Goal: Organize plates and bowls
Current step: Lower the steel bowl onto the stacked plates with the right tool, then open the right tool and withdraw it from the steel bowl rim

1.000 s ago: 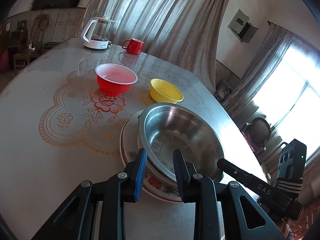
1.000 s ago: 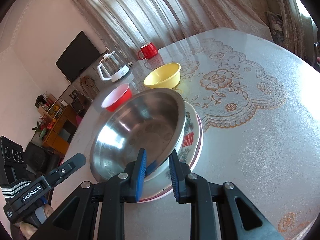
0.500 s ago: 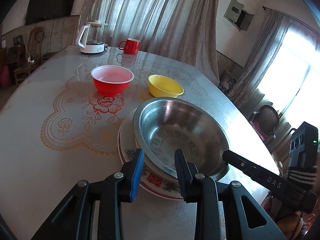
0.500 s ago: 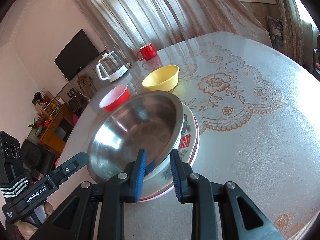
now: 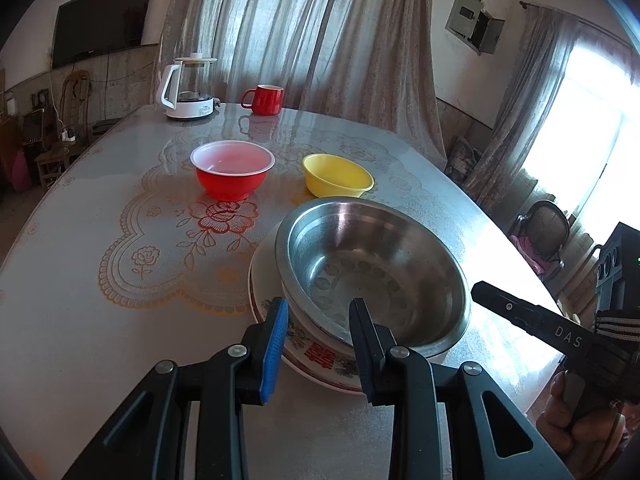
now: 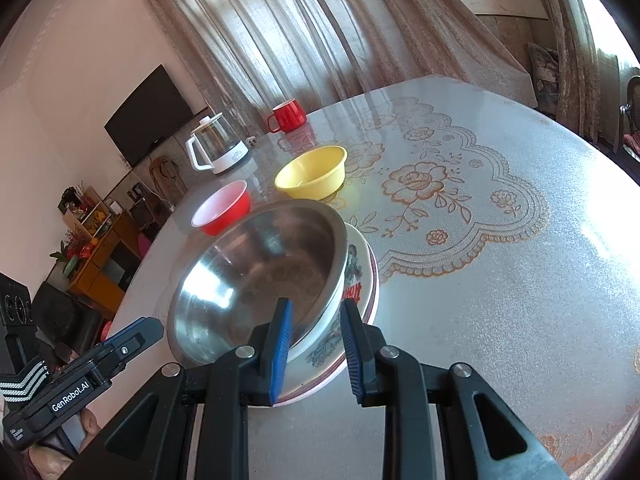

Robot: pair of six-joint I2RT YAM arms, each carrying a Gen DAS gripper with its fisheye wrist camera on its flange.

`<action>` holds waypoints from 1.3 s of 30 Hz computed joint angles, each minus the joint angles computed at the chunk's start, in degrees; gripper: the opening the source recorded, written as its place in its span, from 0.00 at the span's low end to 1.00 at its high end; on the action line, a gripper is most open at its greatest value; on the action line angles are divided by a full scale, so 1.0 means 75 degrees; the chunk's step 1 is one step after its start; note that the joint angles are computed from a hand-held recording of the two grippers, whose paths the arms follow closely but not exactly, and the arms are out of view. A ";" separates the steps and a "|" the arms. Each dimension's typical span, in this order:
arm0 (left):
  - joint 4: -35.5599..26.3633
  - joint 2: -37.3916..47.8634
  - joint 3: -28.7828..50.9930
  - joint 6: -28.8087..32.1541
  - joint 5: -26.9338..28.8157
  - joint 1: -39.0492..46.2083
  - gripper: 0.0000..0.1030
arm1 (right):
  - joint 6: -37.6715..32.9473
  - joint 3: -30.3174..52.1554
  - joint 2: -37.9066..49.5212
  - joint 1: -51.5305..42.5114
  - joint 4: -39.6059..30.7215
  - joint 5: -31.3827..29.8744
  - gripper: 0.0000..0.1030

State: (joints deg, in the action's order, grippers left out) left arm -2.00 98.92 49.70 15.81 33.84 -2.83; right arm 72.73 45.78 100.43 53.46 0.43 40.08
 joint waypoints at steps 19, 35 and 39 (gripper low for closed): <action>0.0189 0.0391 0.0408 -0.0097 -0.0495 0.0286 0.33 | -0.0945 0.0717 -0.0081 -0.0266 -0.1112 0.0405 0.29; 0.0011 0.0728 0.1113 0.0085 -0.0767 0.0197 0.33 | -0.1837 0.1726 0.0429 -0.0639 -0.2083 0.0653 0.29; -0.0306 0.0881 0.1507 0.0162 -0.0786 0.0093 0.33 | -0.2177 0.1767 0.0424 -0.0785 -0.2036 0.0639 0.29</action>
